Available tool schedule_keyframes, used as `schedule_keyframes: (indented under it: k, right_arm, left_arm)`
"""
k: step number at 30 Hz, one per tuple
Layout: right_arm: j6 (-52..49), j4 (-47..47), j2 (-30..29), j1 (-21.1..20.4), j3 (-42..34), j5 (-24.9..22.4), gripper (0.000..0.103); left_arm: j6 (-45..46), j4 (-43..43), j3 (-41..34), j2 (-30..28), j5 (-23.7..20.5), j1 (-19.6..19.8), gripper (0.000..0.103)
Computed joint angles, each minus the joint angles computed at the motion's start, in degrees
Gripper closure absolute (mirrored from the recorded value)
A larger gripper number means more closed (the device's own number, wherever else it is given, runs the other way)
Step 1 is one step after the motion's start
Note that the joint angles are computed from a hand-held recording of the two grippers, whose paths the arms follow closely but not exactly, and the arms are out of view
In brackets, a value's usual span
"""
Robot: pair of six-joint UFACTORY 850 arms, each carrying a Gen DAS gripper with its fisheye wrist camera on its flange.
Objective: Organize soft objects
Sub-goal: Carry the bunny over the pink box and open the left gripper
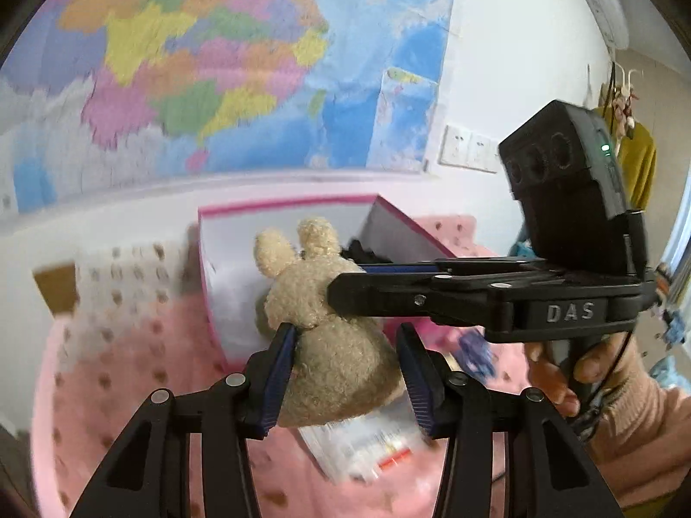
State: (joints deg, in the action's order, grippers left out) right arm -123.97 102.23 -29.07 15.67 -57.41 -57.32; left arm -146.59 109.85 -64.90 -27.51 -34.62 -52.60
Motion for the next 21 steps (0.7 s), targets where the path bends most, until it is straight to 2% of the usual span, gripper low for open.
schedule_keyframes:
  k: [2,6,10,14,16,18,20,21]
  right_arm:
    - [0.52,0.41,-0.23,-0.08,-1.85,0.08,0.072]
    - [1.7,1.89,-1.82,0.65,-6.18,1.69,0.072]
    - [5.96,1.51,-4.62,1.29,-11.99,4.08,0.073]
    - [9.01,1.85,-7.2,1.79,-16.75,7.73,0.073]
    - [11.91,2.02,-8.92,2.39,-19.54,11.57,0.073]
    - [12.47,3.51,-9.35,2.66,-20.12,15.48,0.073]
    - [14.08,2.31,-10.2,1.89,-20.6,14.78,0.072]
    - [14.9,1.59,-10.44,1.47,-20.58,14.16,0.072]
  left_arm:
    - [4.15,-2.11,-2.33,-0.94,1.03,1.83,0.055]
    - [6.29,-2.84,-5.8,-2.51,4.17,5.42,0.055]
    - [0.39,1.42,-7.91,-3.67,9.97,9.49,0.055]
    - [13.07,-11.06,-14.03,-7.78,10.66,12.35,0.054]
    - [17.0,-15.64,-16.27,-9.46,13.89,13.91,0.052]
    - [22.2,-23.21,-18.29,-11.38,13.98,14.7,0.051]
    - [22.44,-24.23,-18.47,-12.01,13.83,14.82,0.051]
    - [19.68,-21.52,-17.62,-11.72,13.71,14.66,0.051]
